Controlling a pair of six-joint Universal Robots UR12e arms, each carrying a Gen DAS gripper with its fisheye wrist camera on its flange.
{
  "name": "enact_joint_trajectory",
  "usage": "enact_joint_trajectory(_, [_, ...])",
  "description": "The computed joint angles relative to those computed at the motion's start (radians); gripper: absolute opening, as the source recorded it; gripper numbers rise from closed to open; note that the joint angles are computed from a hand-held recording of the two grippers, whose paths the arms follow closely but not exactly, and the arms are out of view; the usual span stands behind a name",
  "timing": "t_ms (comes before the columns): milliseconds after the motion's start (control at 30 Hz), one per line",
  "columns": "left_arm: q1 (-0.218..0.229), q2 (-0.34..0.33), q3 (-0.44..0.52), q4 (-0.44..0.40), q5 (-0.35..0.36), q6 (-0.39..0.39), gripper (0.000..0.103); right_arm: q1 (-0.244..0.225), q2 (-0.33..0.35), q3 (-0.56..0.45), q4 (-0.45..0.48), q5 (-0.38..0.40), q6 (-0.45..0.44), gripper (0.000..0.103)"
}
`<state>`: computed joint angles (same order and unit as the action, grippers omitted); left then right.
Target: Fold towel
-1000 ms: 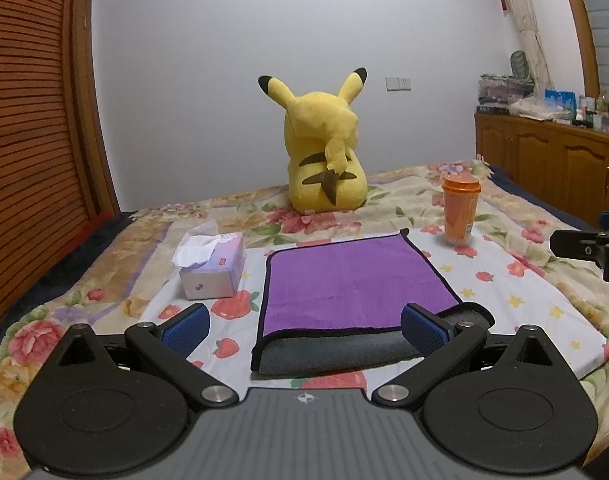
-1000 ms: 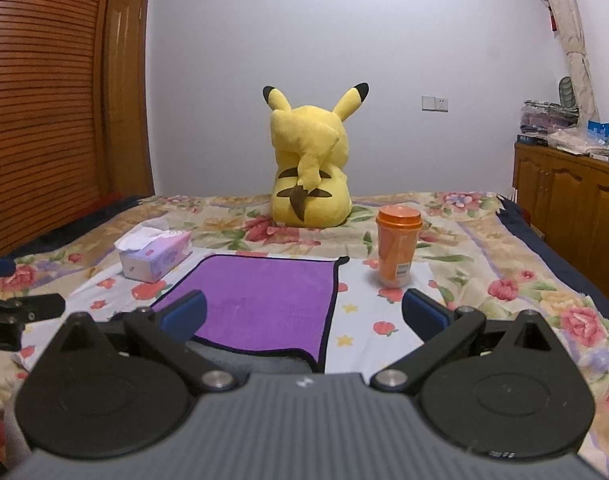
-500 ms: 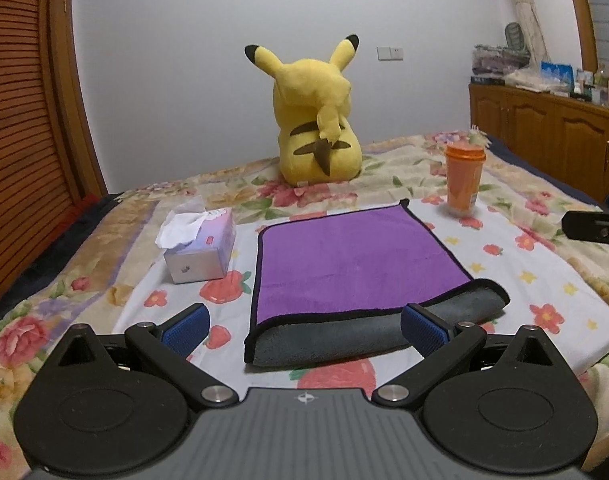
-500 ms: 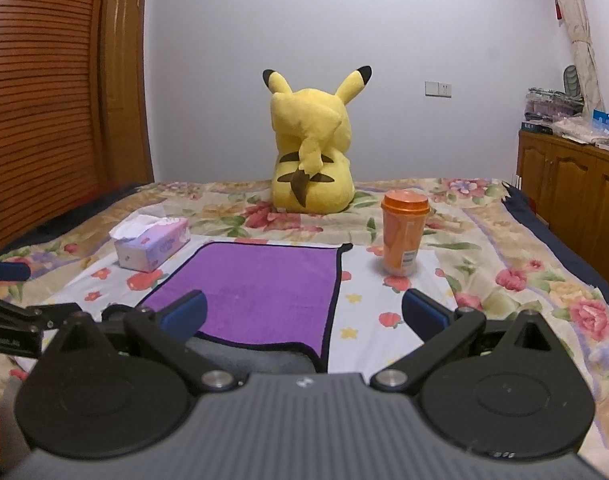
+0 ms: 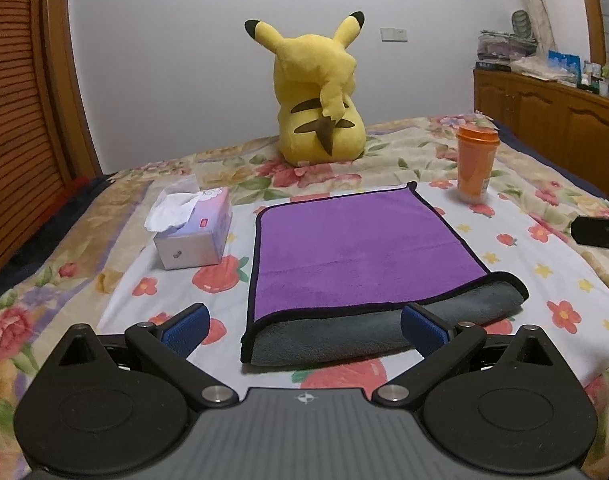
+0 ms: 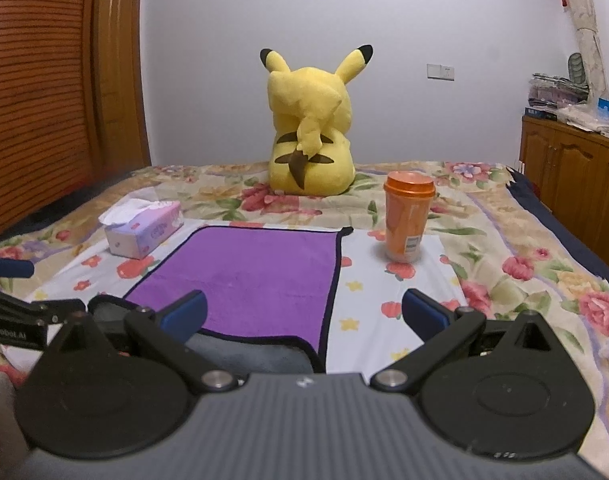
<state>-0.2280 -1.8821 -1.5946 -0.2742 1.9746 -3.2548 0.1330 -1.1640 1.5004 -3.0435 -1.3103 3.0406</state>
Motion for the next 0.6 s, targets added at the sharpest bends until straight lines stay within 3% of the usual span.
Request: enact_joint_trajectory(600, [0.048,-0.03,0.035,-0.051,-0.058,-0.011,0.103,0.016,0.059,-0.09,0.151,0.008,-0.12,0.103])
